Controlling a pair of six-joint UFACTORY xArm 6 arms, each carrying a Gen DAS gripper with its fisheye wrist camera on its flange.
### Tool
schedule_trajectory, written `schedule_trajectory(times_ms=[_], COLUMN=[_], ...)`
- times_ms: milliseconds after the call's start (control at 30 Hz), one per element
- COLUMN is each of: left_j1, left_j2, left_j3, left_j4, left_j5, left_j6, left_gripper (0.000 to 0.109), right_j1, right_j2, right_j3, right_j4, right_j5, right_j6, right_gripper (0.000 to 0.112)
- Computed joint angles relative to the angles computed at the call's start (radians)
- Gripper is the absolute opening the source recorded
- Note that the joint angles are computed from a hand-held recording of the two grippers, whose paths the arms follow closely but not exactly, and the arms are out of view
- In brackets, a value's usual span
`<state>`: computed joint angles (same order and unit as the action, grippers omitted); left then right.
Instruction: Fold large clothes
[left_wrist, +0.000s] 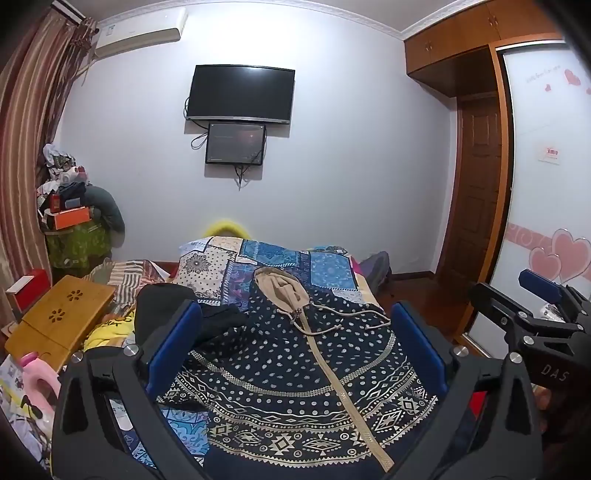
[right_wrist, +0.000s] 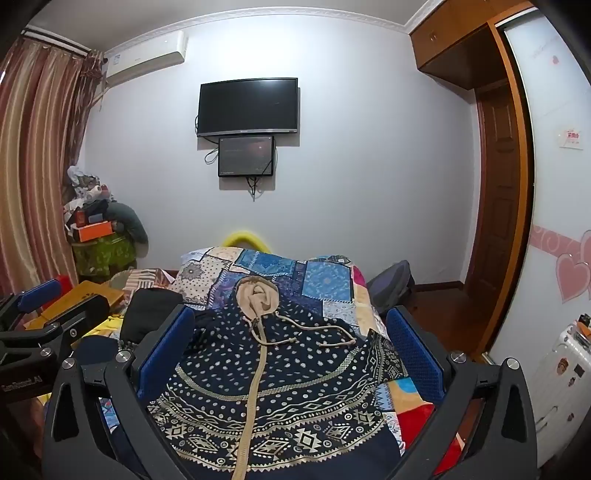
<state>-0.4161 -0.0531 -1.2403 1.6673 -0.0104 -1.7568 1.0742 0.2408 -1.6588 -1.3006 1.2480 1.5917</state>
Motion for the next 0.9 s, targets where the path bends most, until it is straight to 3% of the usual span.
schedule_trajectory(times_ms=[900], left_j1=[-0.005], left_j2=[-0.015], left_j3=[0.022], left_j4=[-0.054], left_j5=[0.026], left_j6=[0.054], left_gripper=[0.103], right_j1=[-0.012], right_j2=[-0.009], right_j3=[0.007], right_j4=[0.025], right_j5=[-0.042], right_j6=[-0.001], right_gripper=[0.103])
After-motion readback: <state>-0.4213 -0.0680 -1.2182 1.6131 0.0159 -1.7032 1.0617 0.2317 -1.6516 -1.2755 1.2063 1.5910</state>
